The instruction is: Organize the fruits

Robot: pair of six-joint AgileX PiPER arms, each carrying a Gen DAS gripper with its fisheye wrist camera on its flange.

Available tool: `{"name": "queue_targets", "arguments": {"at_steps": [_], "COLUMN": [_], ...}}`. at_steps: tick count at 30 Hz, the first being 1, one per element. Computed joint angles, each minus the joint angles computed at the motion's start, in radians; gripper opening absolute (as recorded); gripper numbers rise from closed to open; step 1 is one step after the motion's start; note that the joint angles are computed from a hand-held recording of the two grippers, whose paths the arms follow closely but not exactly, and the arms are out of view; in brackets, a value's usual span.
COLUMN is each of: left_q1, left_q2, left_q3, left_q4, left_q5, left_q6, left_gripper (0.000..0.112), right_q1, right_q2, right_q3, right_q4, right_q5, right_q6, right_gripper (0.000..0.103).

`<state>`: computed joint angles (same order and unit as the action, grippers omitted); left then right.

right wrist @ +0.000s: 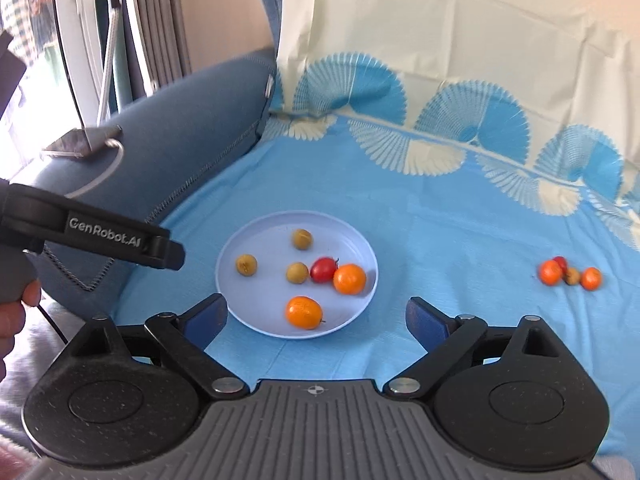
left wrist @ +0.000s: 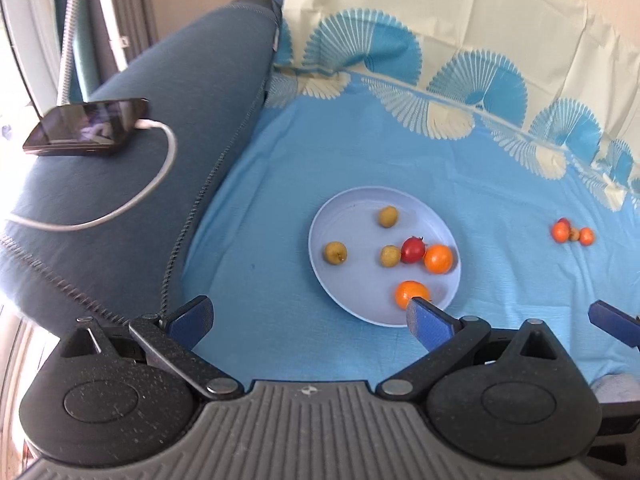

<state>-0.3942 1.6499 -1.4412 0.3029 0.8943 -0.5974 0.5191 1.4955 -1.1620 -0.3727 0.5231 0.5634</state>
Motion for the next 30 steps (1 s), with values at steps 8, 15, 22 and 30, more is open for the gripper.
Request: {"name": "queue_targets", "arguments": {"at_steps": [8, 15, 22, 30], "left_q1": [-0.1, -0.188, -0.247, -0.256], "left_q2": [-0.172, -0.254, -0.302, -0.314], "left_q3": [0.102, 0.15, 0.157, 0.156], "left_q4": [0.109, 0.173, 0.238, 0.238], "left_q5": [0.039, 0.081, 0.112, 0.116], "left_q6": [-0.141, -0.221, -0.275, -0.274], "left_gripper": [0.103, 0.103, 0.103, 0.103], "right_q1": [0.115, 0.204, 0.278, 0.318], "right_q2": [-0.212, -0.326, -0.384, -0.401], "right_q3": [0.144, 0.208, 0.238, 0.244], "right_q4": [-0.212, -0.364, -0.471, -0.515], "right_q5": [0.034, 0.084, 0.142, 0.181], "right_q6": [0.223, 0.378, 0.493, 0.526], "right_gripper": [0.102, 0.102, 0.102, 0.102]}}
